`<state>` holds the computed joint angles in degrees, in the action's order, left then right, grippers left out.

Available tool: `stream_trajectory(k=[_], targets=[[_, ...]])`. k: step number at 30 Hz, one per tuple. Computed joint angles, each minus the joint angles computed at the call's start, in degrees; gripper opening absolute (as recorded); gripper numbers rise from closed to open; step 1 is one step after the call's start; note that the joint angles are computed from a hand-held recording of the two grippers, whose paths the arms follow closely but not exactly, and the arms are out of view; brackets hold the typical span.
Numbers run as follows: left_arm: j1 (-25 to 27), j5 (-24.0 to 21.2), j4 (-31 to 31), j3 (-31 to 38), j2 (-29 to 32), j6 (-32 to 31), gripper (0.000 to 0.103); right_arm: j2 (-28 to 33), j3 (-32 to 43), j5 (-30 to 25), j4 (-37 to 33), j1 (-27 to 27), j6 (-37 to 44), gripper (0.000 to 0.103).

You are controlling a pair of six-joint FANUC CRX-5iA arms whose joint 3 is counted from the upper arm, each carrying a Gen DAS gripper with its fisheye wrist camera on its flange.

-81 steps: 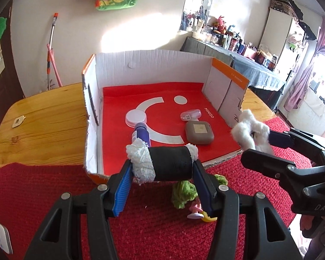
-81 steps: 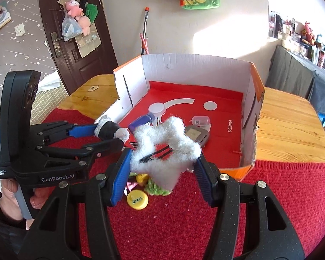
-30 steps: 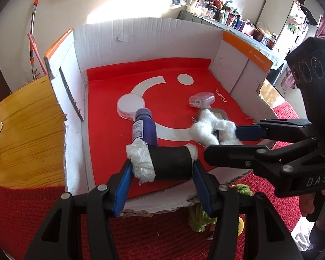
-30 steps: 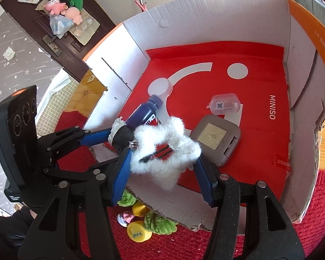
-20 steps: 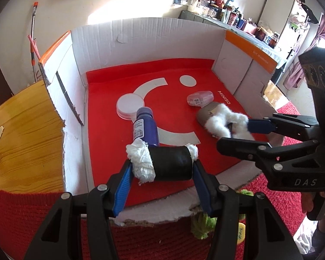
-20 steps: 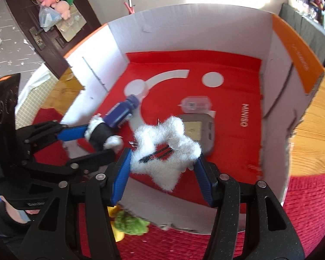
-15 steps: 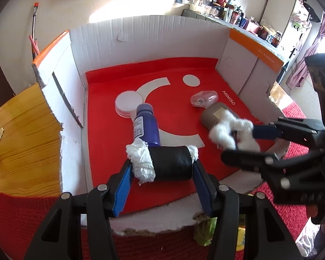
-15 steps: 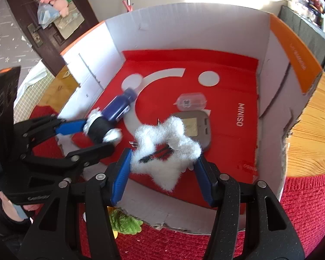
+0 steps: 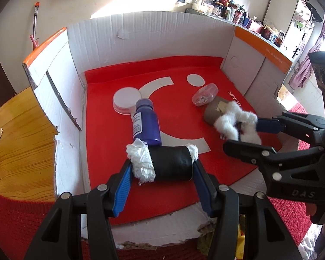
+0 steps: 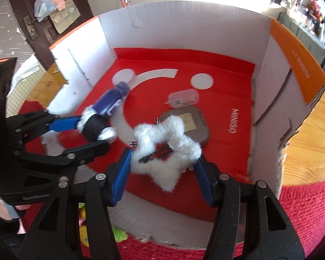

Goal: Organize objects
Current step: 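Lower the star and cylinder onto the box floor and open both tools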

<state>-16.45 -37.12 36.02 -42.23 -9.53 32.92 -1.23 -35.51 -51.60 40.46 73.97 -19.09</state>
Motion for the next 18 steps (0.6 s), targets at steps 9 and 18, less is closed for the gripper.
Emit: stream_trajectory(k=[9,18], targets=[[-0.46,1.43,0.18,-0.5,-0.11,0.13,0.057,0.8,0.34,0.41,0.09,-0.09,1.23,0.054],[-0.59,1.65,0.37,-0.53,0.01,0.18,0.057,0.42,-0.45,1.66,1.29,-0.58,-0.1,0.055]])
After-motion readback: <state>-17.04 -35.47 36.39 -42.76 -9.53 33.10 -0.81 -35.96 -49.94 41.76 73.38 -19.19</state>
